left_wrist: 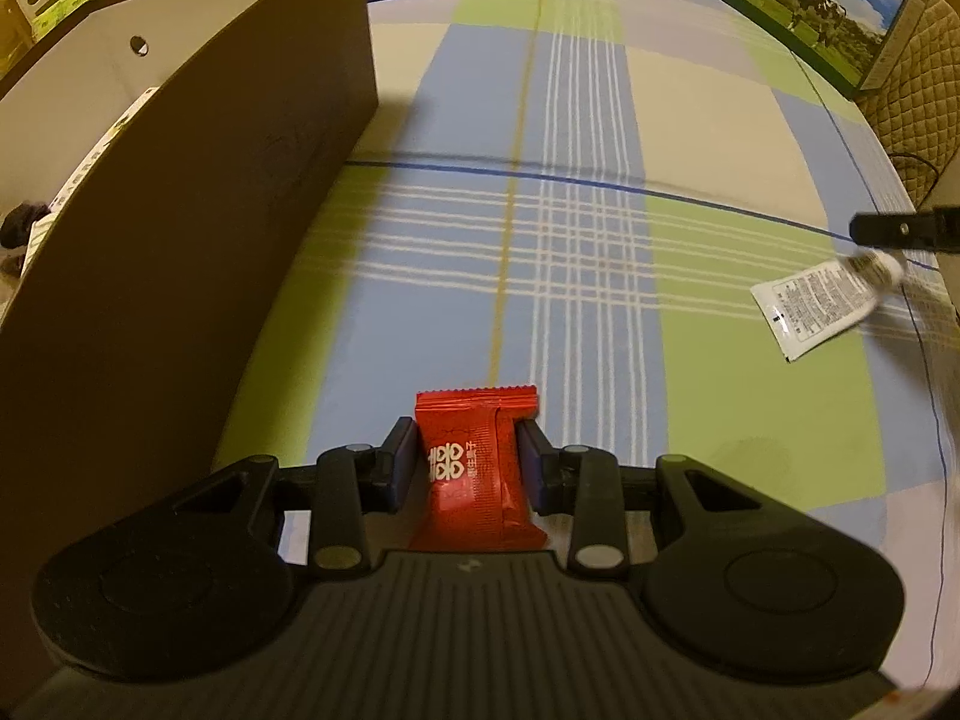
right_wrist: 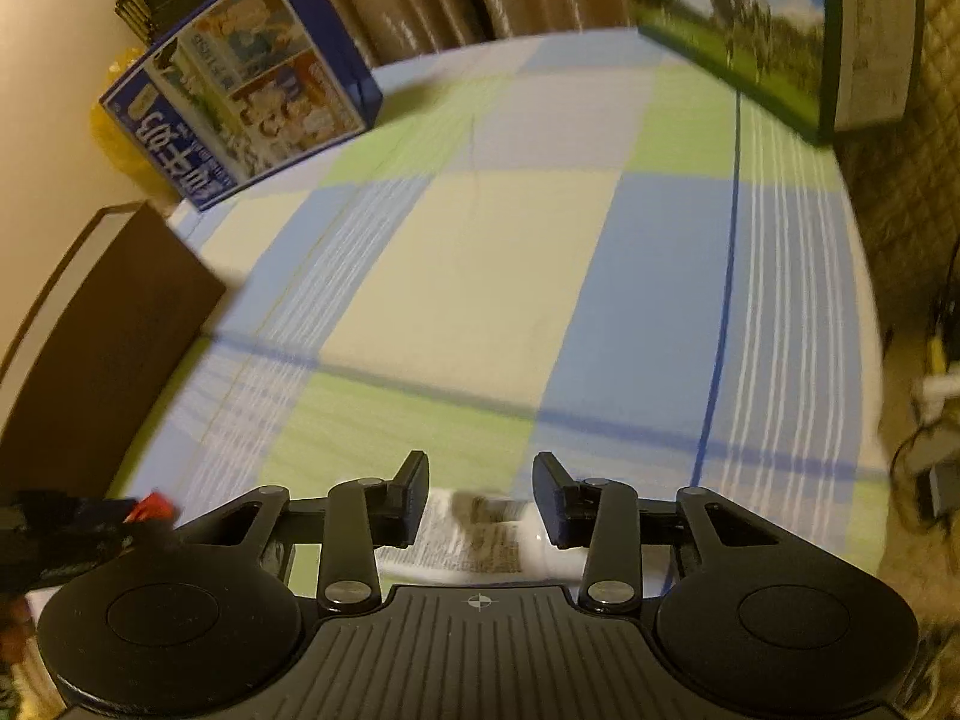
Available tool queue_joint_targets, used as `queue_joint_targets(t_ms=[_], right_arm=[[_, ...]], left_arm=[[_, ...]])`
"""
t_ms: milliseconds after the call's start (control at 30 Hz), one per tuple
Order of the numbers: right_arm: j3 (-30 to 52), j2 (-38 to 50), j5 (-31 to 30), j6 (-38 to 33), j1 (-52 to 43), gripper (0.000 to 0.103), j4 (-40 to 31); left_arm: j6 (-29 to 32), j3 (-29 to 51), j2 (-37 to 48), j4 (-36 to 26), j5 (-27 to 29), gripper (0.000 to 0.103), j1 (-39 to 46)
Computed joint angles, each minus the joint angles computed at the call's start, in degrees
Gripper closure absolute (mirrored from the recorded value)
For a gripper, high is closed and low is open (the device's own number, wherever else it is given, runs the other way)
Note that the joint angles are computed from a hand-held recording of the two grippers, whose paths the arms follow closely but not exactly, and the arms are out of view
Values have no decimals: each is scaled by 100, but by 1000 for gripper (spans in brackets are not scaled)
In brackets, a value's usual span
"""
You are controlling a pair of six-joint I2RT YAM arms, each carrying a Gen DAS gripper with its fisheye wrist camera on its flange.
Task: Organize objects
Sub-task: 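Grasp the white tube with the right tool while the left tool holds the packet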
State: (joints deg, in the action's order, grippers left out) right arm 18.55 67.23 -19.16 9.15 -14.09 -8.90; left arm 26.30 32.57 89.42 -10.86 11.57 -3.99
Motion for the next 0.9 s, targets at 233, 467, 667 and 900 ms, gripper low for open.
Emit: queue_joint_targets(t_ms=[233, 467, 667, 900], right_arm=[[-757, -1638, -43, 1201, 1137, 66, -739], [-771, -2113, 2391, 2809, 4604, 55, -1190], [-468, -1222, 3397, 3264, 6103, 55, -1367], [-430, -729, 3796, 3734, 6190, 62, -1114]], left_arm=[[282, 99, 13, -204, 99, 72, 197], [496, 162, 6, -438, 246, 72, 402], [715, -15, -217, -566, 352, 72, 603], [761, -104, -259, -475, 459, 72, 744]])
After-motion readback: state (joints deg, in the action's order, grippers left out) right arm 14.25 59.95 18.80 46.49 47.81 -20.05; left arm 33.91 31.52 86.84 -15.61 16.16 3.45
